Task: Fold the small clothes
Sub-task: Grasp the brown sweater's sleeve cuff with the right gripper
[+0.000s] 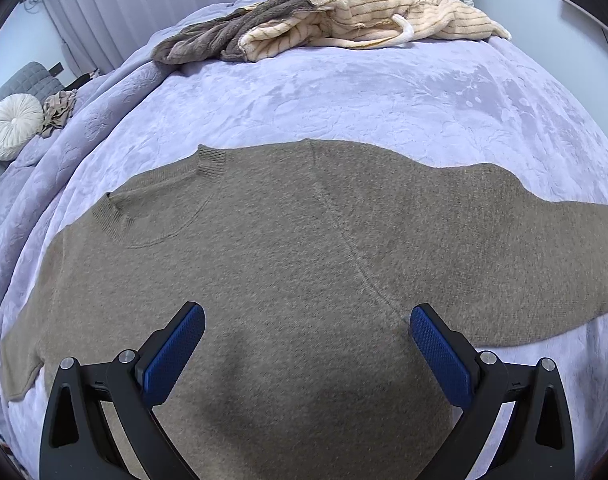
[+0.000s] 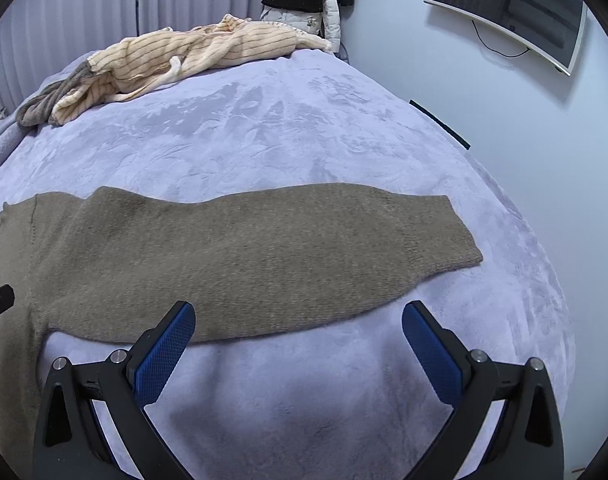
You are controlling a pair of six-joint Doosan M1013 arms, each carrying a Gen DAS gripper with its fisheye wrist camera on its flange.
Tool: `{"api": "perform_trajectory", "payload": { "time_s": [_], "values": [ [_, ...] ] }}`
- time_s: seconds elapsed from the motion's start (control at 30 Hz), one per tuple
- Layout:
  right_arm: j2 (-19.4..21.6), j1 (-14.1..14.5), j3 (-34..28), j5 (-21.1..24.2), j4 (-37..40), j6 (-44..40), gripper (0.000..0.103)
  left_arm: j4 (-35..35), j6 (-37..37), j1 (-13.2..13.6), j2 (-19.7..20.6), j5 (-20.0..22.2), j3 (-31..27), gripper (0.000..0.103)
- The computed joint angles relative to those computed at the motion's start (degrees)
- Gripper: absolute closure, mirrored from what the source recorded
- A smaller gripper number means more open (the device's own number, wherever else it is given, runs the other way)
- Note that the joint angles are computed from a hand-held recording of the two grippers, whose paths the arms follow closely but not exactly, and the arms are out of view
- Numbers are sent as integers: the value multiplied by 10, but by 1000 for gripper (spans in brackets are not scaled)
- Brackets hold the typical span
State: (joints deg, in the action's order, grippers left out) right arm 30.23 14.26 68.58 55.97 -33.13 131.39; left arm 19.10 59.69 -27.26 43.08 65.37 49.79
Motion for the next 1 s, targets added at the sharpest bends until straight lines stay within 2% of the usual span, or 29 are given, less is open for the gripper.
{"api": "perform_trajectory", "payload": {
  "time_s": [0.17, 0.33, 0.57, 0.6, 0.63, 0.67, 0.7, 0.73, 0.9, 1.0],
  "values": [
    [-1, -31, 6, 9, 28, 12, 0, -7, 1, 1, 9, 8, -13, 0],
    [3, -74, 9, -17, 128, 7, 0, -12, 1, 2, 19, 18, -25, 0],
    [42, -87, -53, -36, 144, -25, 0, -13, 5, 3, 26, 23, -33, 0],
    [42, -87, -53, -45, 148, -32, 8, -12, 5, 3, 29, 25, -38, 0],
    [40, -85, -50, -51, 139, -32, 29, -13, 6, 4, 30, 24, -40, 0],
    [37, -83, -45, -55, 132, -29, 43, -13, 6, 5, 32, 24, -44, 0],
    [30, -84, -35, -68, 137, -30, 68, -13, 7, 5, 35, 25, -48, 0],
    [21, -86, -22, -90, 150, -31, 83, -13, 7, 5, 39, 28, -55, 0],
    [-6, -78, 10, -112, 78, 20, 96, -17, 7, 6, 54, 38, -80, 0],
    [-20, -80, 25, -130, 72, 27, 96, -18, 11, 4, 65, 48, -99, 0]
  ]
}}
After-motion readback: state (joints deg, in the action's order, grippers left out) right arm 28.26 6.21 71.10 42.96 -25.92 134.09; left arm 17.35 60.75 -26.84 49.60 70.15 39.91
